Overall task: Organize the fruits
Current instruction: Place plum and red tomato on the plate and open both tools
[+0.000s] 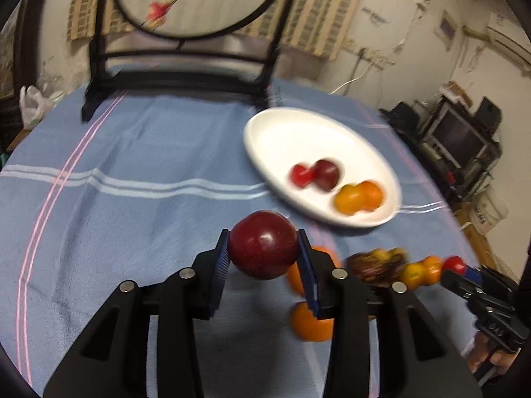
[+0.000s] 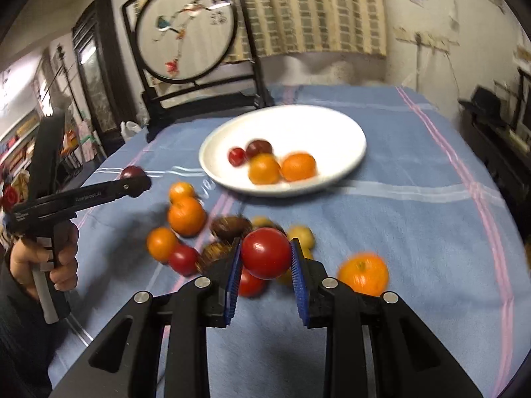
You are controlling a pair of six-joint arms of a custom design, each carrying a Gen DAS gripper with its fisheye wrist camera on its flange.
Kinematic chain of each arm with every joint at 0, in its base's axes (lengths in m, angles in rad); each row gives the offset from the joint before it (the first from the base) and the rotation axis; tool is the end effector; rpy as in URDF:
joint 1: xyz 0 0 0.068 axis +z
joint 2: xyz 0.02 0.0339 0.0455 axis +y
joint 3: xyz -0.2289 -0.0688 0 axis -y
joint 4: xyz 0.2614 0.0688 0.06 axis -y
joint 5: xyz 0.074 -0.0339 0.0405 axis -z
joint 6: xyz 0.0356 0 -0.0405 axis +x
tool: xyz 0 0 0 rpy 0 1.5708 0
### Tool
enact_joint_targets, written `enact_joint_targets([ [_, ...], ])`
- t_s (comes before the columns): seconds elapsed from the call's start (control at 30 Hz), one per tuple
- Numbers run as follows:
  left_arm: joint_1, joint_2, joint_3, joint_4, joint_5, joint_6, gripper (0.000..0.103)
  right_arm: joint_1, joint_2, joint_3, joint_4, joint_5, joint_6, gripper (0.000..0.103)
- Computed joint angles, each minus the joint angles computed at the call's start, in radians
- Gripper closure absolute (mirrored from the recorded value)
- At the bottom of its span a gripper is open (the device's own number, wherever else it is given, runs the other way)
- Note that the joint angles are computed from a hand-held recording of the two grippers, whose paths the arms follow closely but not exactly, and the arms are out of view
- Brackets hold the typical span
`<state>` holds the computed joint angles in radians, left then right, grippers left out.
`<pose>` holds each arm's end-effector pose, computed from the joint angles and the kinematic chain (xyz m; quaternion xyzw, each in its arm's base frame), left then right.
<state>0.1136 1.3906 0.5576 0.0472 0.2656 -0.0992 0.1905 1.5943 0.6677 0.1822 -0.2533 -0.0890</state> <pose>0.2751 0.0220 0.1090 -0.0469 0.9160 -0.1196 0.3800 0.3028 0.0675 0.0959 -0.1768 0.8926 0.1357 0.3919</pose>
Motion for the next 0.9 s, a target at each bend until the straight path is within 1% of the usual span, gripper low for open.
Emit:
enact_joint_targets([
  [0.03, -0.013, -0.009, 0.021, -0.026, 0.007, 0.007, 0.065, 0.015, 0.009, 0.044, -0.018, 0.015, -0.017, 0.074],
  [0.1, -0.046, 0.019, 0.101, -0.081, 0.006, 0.014, 0.065, 0.027, 0.053, 0.125, -0.039, 0.030, -0.025, 0.074],
  [0.17, -0.074, 0.088, 0.198, -0.116, -0.009, 0.003, 0.065, 0.038, 0.139, 0.237, -0.061, 0.052, -0.012, 0.074],
  [0.27, -0.123, 0.225, 0.340, -0.110, -0.094, -0.007, 0.065, 0.046, 0.268, 0.389, -0.081, 0.078, 0.009, 0.074],
  [0.33, -0.135, 0.309, 0.422, -0.121, -0.123, -0.011, 0.065, 0.044, 0.363, 0.503, -0.106, 0.090, 0.025, 0.074],
  [0.37, -0.136, 0.376, 0.485, -0.136, -0.134, -0.022, 0.065, 0.045, 0.399, 0.545, -0.116, 0.100, 0.030, 0.074],
  [0.47, -0.138, 0.510, 0.610, -0.159, -0.159, -0.036, 0.065, 0.037, 0.523, 0.698, -0.178, 0.111, 0.049, 0.074],
  [0.57, -0.132, 0.616, 0.706, -0.185, -0.166, -0.038, 0.065, 0.018, 0.623, 0.804, -0.212, 0.103, 0.081, 0.074],
  [0.63, -0.129, 0.677, 0.766, -0.211, -0.164, -0.042, 0.065, 0.007, 0.671, 0.847, -0.223, 0.089, 0.101, 0.073],
  [0.73, -0.138, 0.716, 0.792, -0.209, -0.174, -0.035, 0.064, -0.002, 0.722, 0.899, -0.263, 0.076, 0.109, 0.072],
  [0.77, -0.143, 0.720, 0.791, -0.198, -0.184, -0.032, 0.064, -0.004, 0.732, 0.912, -0.278, 0.073, 0.105, 0.067],
  [0.8, -0.146, 0.724, 0.793, -0.193, -0.187, -0.036, 0.061, -0.005, 0.732, 0.909, -0.274, 0.071, 0.106, 0.064],
  [0.83, -0.145, 0.724, 0.789, -0.183, -0.180, -0.041, 0.055, -0.006, 0.729, 0.904, -0.271, 0.063, 0.110, 0.058],
  [0.87, -0.144, 0.715, 0.776, -0.167, -0.165, -0.049, 0.049, -0.007, 0.725, 0.900, -0.273, 0.052, 0.111, 0.055],
  [0.9, -0.145, 0.704, 0.762, -0.158, -0.160, -0.055, 0.044, -0.007, 0.716, 0.890, -0.273, 0.045, 0.111, 0.055],
])
